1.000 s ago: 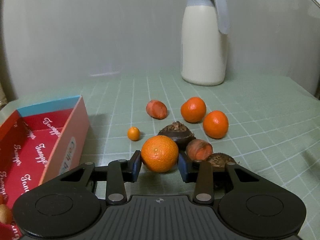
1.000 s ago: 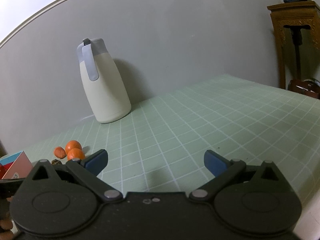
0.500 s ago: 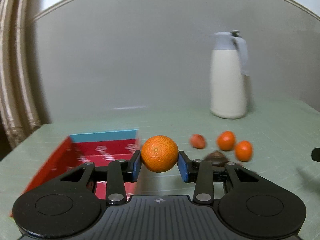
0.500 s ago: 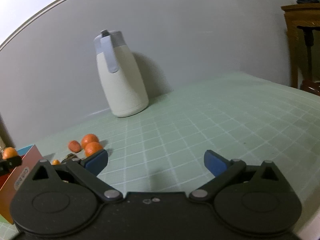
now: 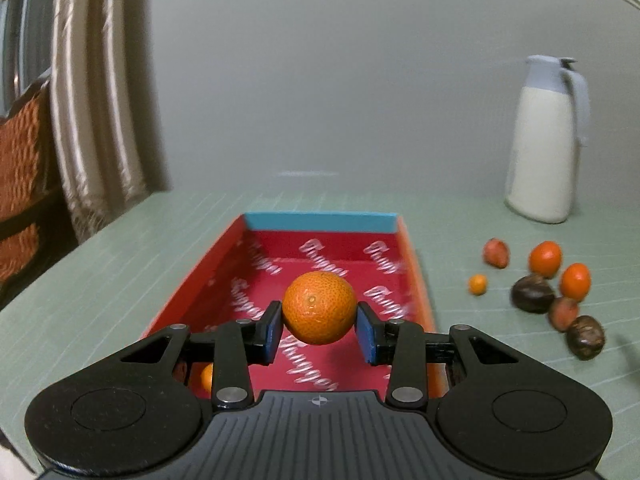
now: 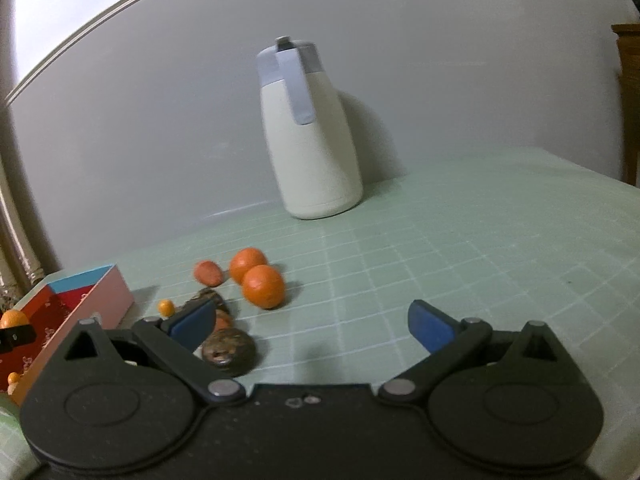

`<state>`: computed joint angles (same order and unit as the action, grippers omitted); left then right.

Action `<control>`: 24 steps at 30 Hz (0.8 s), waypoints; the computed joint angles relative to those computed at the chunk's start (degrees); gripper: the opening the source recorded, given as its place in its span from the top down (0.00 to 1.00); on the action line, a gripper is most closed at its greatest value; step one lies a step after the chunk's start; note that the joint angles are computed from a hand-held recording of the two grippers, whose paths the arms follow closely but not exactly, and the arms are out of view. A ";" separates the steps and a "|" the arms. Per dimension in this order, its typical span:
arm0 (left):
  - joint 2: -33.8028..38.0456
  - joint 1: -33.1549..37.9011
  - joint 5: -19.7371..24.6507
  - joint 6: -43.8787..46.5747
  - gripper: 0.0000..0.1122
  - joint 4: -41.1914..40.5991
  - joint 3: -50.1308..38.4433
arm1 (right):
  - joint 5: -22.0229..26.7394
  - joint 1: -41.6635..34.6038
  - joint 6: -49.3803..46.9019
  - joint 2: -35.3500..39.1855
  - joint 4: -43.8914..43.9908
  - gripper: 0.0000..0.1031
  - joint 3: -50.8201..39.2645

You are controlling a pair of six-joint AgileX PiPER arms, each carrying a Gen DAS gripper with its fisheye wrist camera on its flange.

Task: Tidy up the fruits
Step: 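Carry the mandarin with the left tool into the box and release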

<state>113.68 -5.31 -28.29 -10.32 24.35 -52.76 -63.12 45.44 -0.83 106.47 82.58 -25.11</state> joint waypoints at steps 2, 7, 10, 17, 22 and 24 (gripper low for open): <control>0.91 0.50 1.87 -1.25 0.65 0.60 -1.40 | 0.37 -0.36 -0.92 0.56 -0.61 0.00 -1.04; 3.54 2.66 8.29 -17.07 0.65 14.33 -6.63 | 1.47 -1.63 -2.05 1.40 -2.49 0.00 -2.92; 4.60 3.52 10.25 -23.47 0.65 19.62 -8.72 | 1.68 -1.62 -2.44 1.64 -2.63 0.00 -3.62; 4.07 3.79 10.35 -20.35 0.65 15.47 -8.03 | 2.01 -1.82 -3.24 1.94 -3.28 0.00 -4.62; 3.33 5.41 9.15 -26.44 0.64 20.24 -7.88 | 2.13 -1.70 -4.05 1.99 -3.43 0.00 -5.11; 2.87 6.08 8.40 -26.59 0.63 20.13 -7.40 | 2.22 -1.75 -4.49 1.96 -3.59 0.00 -5.21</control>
<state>116.55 0.76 -19.89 -36.91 44.48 -60.16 -60.91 43.69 -5.32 108.43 78.99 -30.32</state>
